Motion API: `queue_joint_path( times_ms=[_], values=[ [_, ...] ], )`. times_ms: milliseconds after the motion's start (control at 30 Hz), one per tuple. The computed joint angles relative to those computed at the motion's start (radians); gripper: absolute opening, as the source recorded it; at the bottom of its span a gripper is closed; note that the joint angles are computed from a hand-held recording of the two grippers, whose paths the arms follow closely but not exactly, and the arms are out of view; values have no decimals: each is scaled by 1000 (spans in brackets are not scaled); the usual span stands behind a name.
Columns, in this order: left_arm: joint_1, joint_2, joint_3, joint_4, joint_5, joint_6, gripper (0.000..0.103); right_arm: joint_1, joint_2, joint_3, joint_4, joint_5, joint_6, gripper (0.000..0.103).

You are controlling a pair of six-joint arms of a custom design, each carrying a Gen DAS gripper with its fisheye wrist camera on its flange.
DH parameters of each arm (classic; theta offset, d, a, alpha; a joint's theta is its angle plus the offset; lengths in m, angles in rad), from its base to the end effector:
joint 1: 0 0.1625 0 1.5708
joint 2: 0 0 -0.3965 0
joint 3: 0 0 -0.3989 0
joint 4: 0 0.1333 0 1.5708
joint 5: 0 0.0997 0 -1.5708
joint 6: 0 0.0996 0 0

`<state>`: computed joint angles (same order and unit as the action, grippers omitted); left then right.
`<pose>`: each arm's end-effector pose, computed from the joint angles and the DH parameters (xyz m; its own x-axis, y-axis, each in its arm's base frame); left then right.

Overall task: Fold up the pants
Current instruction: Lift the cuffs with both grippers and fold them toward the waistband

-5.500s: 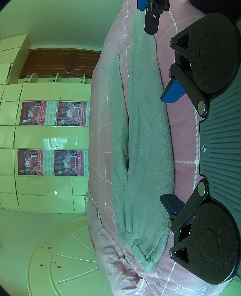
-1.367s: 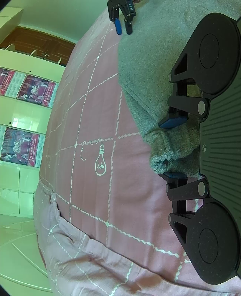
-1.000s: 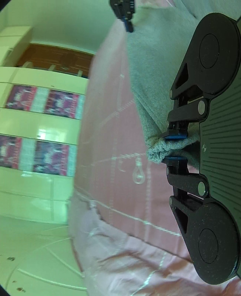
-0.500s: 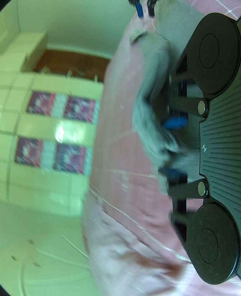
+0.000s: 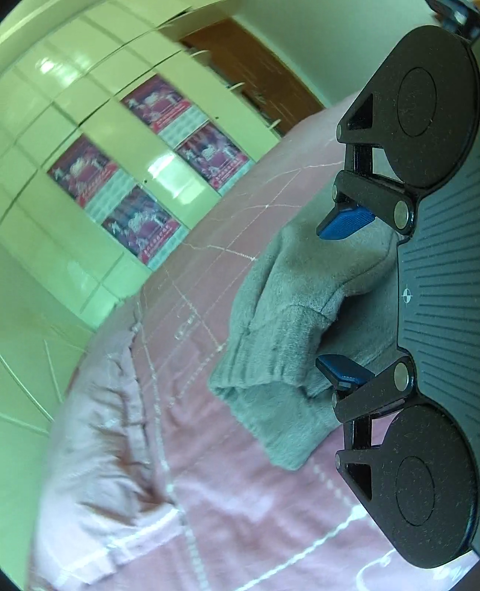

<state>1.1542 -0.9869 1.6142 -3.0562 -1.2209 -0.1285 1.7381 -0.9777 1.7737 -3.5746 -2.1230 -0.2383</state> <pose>-0.1210 -0.6873 0.2734 -0.9900 0.0651 -0.1253 0.1389 0.6113 -0.7791 0.1824 -0.5933 0.2693 -0.8812 0.2495 0.4017 -0.2749 0.4209 -0.8645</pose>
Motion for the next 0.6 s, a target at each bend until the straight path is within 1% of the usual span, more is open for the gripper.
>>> queue_joint_path(
  times_ms=[33,167,233,333,367,400,433,467,500,533,567,600],
  values=[
    [3,15,-8,-16,-11,-28,68,-10,10,-10,-1,7,40,43],
    [10,65,-56,-42,15,-64,68,-46,38,-50,22,26,136,43],
    [23,86,-84,-36,-2,-91,67,-66,52,-74,46,44,215,43],
    [41,111,-105,-68,-52,-154,67,-113,54,-85,74,117,397,43],
    [48,119,-111,-78,-71,-180,67,-132,56,-90,83,150,464,42],
    [56,128,-119,-86,-90,-201,67,-148,58,-94,84,182,509,39],
    [65,132,-123,-90,-114,-221,61,-164,62,-101,81,221,559,39],
    [69,139,-134,-79,-121,-230,47,-179,66,-107,73,254,606,37],
    [74,146,-147,-60,-130,-233,41,-190,70,-116,70,269,651,28],
    [78,150,-155,-52,-139,-227,36,-199,69,-123,84,281,680,17],
    [83,158,-168,-44,-155,-217,32,-209,64,-130,114,295,697,0],
    [87,165,-188,-24,-169,-208,30,-211,60,-131,123,298,685,0]
  ],
)
